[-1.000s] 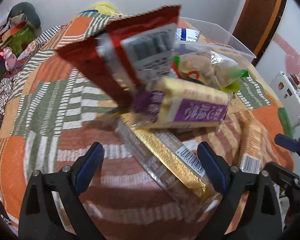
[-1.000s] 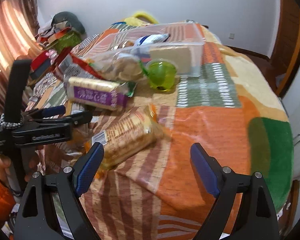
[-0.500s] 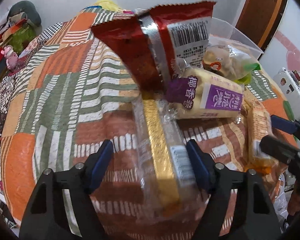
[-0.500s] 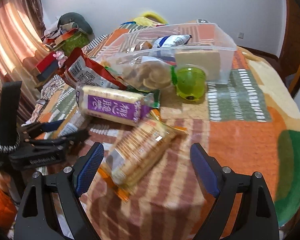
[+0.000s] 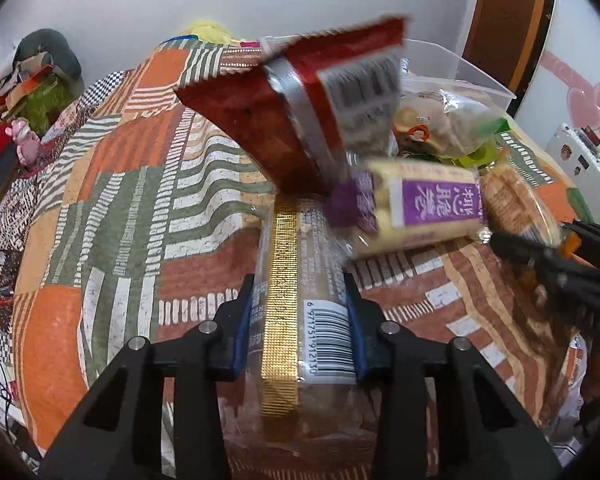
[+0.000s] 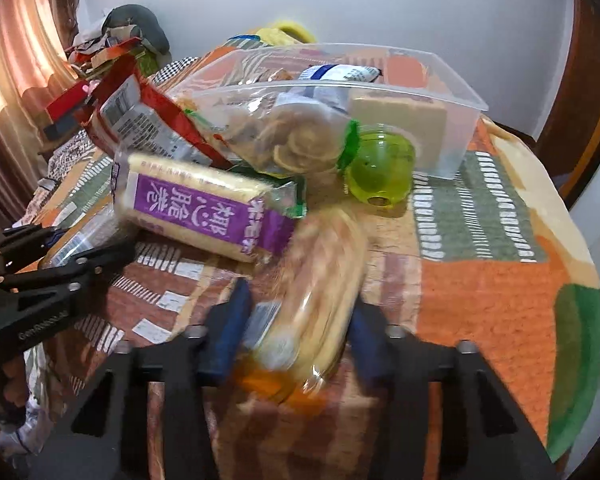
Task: Organize snacks
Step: 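Grasp the gold-striped biscuit roll with the left gripper while right grasps a cream biscuit stick pack, then lower both held packs into the clear box and open both grippers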
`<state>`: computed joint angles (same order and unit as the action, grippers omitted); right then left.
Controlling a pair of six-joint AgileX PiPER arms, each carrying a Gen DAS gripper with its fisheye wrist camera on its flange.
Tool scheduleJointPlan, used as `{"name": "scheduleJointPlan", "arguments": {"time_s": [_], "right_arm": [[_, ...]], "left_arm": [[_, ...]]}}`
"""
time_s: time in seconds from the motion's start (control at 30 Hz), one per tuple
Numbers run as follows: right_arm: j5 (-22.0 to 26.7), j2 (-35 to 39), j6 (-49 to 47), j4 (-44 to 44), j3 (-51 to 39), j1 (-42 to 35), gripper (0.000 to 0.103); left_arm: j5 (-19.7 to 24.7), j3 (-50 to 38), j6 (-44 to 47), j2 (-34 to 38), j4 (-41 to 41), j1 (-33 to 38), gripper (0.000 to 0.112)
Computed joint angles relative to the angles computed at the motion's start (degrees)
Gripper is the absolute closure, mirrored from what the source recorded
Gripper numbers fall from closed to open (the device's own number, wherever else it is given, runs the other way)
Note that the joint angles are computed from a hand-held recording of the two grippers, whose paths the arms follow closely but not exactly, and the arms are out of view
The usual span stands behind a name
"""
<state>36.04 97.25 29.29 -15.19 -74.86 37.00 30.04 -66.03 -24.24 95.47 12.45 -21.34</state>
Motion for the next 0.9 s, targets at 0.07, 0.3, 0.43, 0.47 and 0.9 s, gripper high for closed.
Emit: {"name": "scheduleJointPlan", "arguments": {"time_s": [0.07,0.3,0.43,0.47,0.9], "right_arm": [[-0.79,-1.22,-2.10,2.69,1.18,-1.43,0.079],[-2.79,-5.53,-2.49,2.72,5.09,-2.96,0.080],[-3.29,-7.27,-2.55,2.17,5.93,-3.35,0.080],[-3.26,-7.44,-2.94,2.34,5.65,-3.55,0.080],[-4.50,-8.00,-3.57,0.03,1.65,-5.22,0.080]], "left_arm": [[0.50,0.31,0.09,-0.83,-0.23,0.02,0.073],[1.71,3.34,-0.60,-5.71,0.11,1.10,0.073],[3.09,4.33,-0.70,-9.29,0.34,2.25,0.073],[3.54,4.20,-0.65,-10.17,0.48,2.61,0.073],[7.33,-8.21,1.24,-9.20,1.43,4.09,0.073]]}}
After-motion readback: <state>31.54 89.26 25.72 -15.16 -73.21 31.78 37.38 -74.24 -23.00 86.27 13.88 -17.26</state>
